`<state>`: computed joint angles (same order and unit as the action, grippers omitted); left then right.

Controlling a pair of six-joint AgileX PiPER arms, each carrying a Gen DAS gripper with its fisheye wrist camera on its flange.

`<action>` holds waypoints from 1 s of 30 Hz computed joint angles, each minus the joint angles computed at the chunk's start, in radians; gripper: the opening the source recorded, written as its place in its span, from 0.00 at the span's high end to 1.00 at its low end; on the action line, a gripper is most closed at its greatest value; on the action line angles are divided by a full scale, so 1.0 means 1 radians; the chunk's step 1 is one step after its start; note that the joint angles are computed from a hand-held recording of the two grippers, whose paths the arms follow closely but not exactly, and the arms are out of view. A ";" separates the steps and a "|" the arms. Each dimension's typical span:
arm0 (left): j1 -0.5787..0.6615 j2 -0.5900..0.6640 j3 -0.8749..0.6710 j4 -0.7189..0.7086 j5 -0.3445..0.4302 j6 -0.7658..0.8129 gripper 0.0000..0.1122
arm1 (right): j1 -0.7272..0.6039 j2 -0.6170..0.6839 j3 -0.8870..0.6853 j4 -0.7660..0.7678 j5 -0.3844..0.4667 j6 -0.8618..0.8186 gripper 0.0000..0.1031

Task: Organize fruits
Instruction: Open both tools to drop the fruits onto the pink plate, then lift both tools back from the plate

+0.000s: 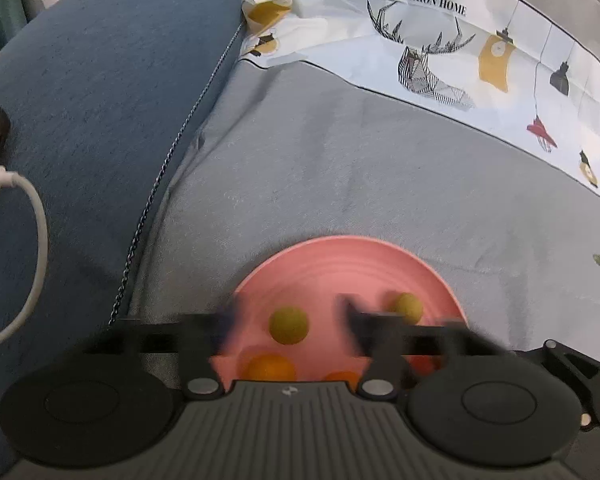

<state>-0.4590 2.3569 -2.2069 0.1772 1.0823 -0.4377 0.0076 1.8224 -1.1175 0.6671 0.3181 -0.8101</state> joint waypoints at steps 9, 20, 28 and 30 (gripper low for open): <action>-0.034 -0.166 0.230 0.059 -0.052 -0.060 0.09 | -0.014 -0.154 0.132 -0.075 0.007 0.112 0.13; -0.144 -0.585 0.732 0.145 -0.134 -0.196 0.09 | 0.086 -0.569 0.409 -0.655 0.024 0.809 0.04; -0.269 -0.786 0.935 0.280 -0.093 -0.377 0.09 | 0.255 -0.829 0.521 -1.106 0.119 1.296 0.01; -0.298 -0.815 0.963 0.314 -0.079 -0.419 0.08 | 0.293 -0.879 0.539 -1.162 0.149 1.367 0.01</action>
<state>-0.7574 1.5420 -1.2434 0.4913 1.0038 -0.8565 0.3003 0.9437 -0.5788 -0.4952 0.4666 0.5568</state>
